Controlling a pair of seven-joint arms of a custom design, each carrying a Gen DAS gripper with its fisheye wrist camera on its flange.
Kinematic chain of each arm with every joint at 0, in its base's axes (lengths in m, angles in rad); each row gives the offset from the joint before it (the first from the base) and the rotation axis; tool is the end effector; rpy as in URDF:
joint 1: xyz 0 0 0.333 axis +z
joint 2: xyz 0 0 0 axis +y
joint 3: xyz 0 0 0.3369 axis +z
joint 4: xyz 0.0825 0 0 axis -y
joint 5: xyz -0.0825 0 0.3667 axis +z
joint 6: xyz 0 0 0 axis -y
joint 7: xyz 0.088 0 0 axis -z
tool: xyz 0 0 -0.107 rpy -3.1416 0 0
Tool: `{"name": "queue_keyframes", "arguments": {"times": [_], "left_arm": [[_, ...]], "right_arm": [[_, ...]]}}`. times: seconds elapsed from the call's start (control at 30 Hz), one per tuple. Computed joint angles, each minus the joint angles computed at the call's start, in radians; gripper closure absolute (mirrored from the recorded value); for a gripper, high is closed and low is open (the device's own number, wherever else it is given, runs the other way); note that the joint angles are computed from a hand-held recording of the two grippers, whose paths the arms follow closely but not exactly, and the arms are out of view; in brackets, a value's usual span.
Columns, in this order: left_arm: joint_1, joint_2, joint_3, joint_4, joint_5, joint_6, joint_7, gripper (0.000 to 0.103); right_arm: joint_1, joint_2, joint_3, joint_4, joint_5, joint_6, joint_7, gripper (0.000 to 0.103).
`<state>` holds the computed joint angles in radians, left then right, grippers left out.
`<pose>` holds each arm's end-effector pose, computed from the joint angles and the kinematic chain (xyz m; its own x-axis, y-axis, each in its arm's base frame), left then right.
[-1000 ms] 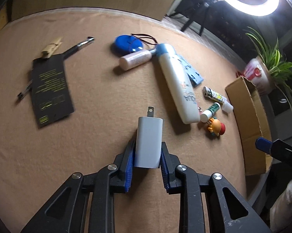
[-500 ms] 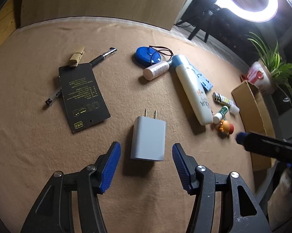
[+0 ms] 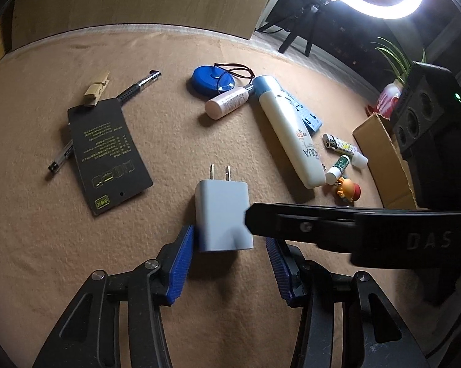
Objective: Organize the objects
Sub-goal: 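Close the right gripper on the white charger plug, then carry the charger plug into the box beside the tissue pack and release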
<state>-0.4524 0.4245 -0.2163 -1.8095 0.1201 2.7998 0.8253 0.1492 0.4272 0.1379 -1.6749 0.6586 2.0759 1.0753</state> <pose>0.5455 -0.4135 0.4081 -0.0617 -0.9289 0.3653 -0.9085 -0.0992 -0.4058 0.6306 0.2067 0.3948 0.3919 -0.7266 -0.5643 -0.9155 -0.3688 -0.1609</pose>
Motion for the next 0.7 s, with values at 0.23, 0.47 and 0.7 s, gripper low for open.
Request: {"name": "queue_keyframes", "arguments": {"times": [0.23,0.47,0.7], "left_arm": [[0.0,0.014,-0.007,0.025,-0.012,-0.017,0.027,0.061],[-0.012,0.012,-0.015,0.05,-0.017,-0.008,0.027,0.061],[-0.065,0.068,-0.02,0.2,0.018,-0.053,0.061,0.061]], "right_arm": [[0.005,-0.015,0.003,-0.012,0.0,-0.001,-0.014,0.076],[-0.027,-0.085,-0.015,-0.066,0.051,0.001,-0.049,0.076],[-0.068,-0.199,-0.065,-0.16,0.098,0.03,-0.101,0.076]]}}
